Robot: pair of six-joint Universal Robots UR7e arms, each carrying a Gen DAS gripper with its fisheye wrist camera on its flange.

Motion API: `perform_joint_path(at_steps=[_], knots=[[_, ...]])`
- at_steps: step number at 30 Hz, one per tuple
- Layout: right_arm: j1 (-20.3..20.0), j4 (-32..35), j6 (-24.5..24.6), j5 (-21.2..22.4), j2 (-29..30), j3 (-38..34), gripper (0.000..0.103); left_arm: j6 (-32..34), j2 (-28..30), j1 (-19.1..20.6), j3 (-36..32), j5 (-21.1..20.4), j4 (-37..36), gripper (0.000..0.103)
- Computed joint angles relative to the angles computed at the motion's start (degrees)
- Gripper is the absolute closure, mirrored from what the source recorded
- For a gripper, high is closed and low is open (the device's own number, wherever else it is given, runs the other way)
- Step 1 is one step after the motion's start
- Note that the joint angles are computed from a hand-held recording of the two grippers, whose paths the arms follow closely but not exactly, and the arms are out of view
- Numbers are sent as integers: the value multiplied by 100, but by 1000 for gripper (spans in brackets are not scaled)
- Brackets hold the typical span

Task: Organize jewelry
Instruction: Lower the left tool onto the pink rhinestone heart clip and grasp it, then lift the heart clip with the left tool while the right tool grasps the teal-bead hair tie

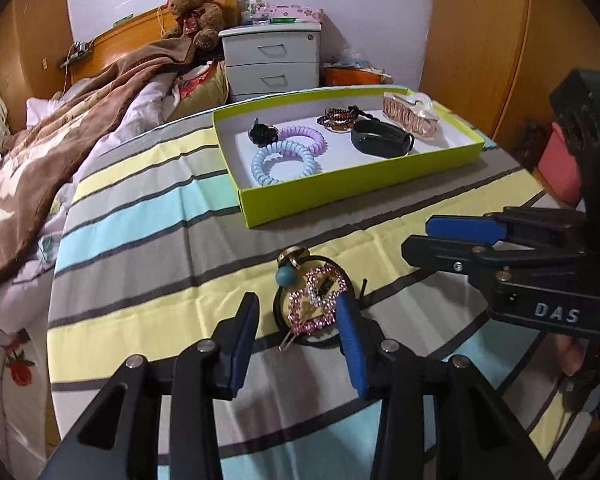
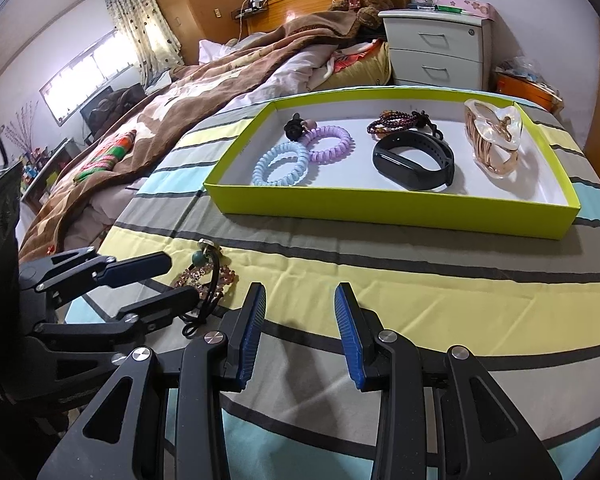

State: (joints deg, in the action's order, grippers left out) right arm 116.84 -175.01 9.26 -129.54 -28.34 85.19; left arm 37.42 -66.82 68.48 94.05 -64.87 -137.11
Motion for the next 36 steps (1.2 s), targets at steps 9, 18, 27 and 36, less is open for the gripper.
perform_joint_path(at_steps=[9, 18, 27, 36], knots=[[-8, -17, 33, 16, -22, 36, 66, 443, 62, -125, 204, 288, -264, 66], [0, 7, 47, -16, -20, 28, 66, 164, -54, -82, 119, 55, 52, 79], [36, 52, -14, -26, 24, -64, 66, -172, -296, 32, 41, -228, 410, 79], [7, 400, -283, 274, 327, -620, 66, -483, -557, 195, 100, -184, 184, 79]])
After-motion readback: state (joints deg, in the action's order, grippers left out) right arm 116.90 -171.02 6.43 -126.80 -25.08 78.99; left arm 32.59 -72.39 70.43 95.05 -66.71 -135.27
